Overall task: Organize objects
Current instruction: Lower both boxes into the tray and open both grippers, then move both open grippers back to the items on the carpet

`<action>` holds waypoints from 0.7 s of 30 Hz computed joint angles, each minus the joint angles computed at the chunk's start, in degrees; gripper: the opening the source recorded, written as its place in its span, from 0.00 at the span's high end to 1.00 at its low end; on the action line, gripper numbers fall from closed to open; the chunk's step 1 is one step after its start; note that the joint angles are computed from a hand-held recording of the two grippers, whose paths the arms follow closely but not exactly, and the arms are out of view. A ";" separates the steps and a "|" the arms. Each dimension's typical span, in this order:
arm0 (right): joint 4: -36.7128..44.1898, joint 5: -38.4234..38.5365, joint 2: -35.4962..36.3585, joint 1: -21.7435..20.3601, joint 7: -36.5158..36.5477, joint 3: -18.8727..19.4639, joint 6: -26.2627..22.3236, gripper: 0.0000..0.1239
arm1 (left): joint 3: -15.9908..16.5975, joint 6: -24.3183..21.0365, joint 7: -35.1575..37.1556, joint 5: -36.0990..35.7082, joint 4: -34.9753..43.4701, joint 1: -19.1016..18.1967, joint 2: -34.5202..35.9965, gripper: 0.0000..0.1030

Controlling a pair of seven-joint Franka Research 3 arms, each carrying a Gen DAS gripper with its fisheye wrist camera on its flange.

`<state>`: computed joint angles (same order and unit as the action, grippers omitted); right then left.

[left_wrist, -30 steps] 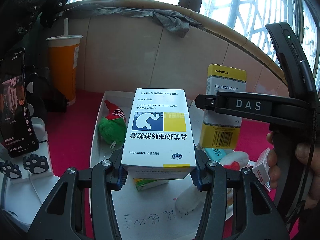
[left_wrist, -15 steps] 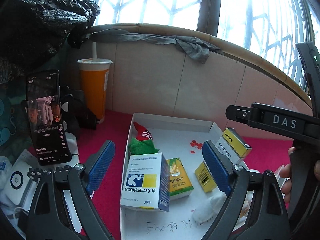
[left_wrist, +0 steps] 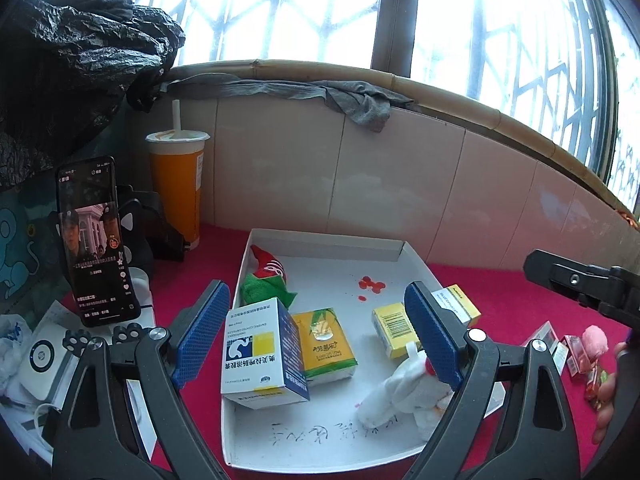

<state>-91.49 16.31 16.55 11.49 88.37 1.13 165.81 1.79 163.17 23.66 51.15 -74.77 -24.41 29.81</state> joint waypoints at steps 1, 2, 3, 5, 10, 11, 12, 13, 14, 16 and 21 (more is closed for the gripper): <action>-2.22 1.16 -1.52 -0.59 -0.27 0.23 1.24 0.26 | -0.05 0.13 0.05 0.13 -0.06 -0.15 -0.09 0.13; -4.47 2.18 -3.09 -1.07 -0.34 0.27 2.60 0.26 | -0.18 0.30 0.24 0.18 -0.07 -0.26 -0.14 0.13; -6.63 3.29 -4.64 -1.60 -0.59 0.33 4.00 0.26 | -0.31 0.49 0.46 0.22 -0.05 -0.37 -0.18 0.13; -10.89 5.01 -7.76 -2.43 -0.94 0.14 6.75 0.26 | -0.64 0.93 1.16 0.19 0.08 -0.61 -0.19 0.13; -20.86 4.16 -15.02 -3.75 1.20 -2.08 12.28 0.26 | -2.83 1.62 6.59 -2.11 1.04 -0.80 0.47 0.13; -22.71 2.76 -16.32 -4.25 2.70 -2.58 13.02 0.26 | -3.71 1.79 8.57 -3.33 1.36 -0.57 0.79 0.13; -24.52 0.68 -17.56 -5.04 4.65 -2.94 13.69 0.26 | -4.74 1.98 10.86 -4.85 1.71 -0.27 1.17 0.13; -26.22 -2.80 -18.68 -6.41 7.73 -2.96 14.31 0.26 | -5.94 2.26 13.52 -6.62 1.98 0.10 1.60 0.13; -28.06 -9.39 -19.83 -9.37 13.82 -1.98 15.02 0.26 | -7.52 2.40 16.83 -8.84 2.37 0.64 2.15 0.13; -30.95 -19.52 -21.78 -16.25 23.62 1.03 15.60 0.26 | -11.55 1.84 24.60 -14.11 3.85 2.20 3.83 0.13; -35.77 -19.71 -24.61 -20.91 26.17 0.05 13.50 0.26 | -21.12 -7.66 47.44 -24.31 16.93 3.22 12.86 0.13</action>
<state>-127.27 -3.40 -8.06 -9.42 114.54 1.18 179.32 -19.34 155.51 71.10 26.84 -57.84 -21.20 42.68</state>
